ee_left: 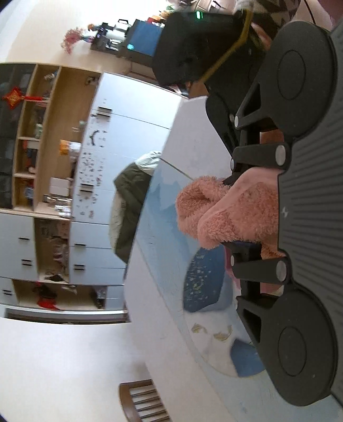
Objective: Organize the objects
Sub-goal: 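Wipe the mug near its handle with the towel in the left gripper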
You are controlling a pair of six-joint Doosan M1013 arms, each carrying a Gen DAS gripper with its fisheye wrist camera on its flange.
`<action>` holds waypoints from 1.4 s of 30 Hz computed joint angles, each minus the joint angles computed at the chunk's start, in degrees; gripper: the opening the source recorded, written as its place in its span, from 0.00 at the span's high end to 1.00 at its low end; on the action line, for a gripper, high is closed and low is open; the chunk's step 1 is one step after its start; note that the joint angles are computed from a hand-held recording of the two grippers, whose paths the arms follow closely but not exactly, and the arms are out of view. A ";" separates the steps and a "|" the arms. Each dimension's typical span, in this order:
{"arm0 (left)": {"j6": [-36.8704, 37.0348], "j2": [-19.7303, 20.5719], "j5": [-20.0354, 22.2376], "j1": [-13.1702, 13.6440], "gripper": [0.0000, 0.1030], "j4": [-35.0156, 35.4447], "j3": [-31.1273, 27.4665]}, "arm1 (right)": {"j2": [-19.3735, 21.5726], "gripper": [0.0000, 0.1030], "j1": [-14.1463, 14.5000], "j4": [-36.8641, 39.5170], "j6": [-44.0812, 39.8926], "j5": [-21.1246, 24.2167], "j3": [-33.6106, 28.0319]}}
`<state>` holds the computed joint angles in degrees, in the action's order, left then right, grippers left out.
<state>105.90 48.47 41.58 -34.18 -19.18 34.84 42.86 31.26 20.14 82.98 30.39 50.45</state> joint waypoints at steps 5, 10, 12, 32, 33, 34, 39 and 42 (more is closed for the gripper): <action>-4.29 1.68 1.30 1.16 0.66 -0.60 -1.78 | -0.53 0.97 -0.35 3.00 -2.01 -0.56 1.34; -8.98 1.27 0.12 1.84 0.66 2.56 -0.28 | -1.00 0.97 -0.41 3.75 -3.34 -0.94 2.19; -10.62 1.13 -0.11 2.19 0.66 3.20 0.18 | -1.09 0.97 -0.37 3.76 -3.19 -1.02 2.34; 0.38 -3.70 -3.46 0.85 0.66 -0.09 5.74 | -0.77 0.97 -0.57 3.42 -3.28 0.29 1.51; 1.39 -3.07 -2.24 0.69 0.66 -0.99 4.71 | -0.75 0.97 -0.57 3.44 -3.25 0.30 1.50; 1.77 -2.39 -0.96 0.52 0.66 -1.19 3.62 | -0.76 0.97 -0.55 3.37 -3.18 0.31 1.49; -0.69 0.49 2.43 0.55 0.66 -1.24 -0.30 | -0.70 0.97 -0.33 1.86 -2.73 0.40 1.37; -4.09 1.01 2.49 0.93 0.66 0.78 -0.99 | -0.61 0.97 -0.46 2.36 -2.49 0.51 1.21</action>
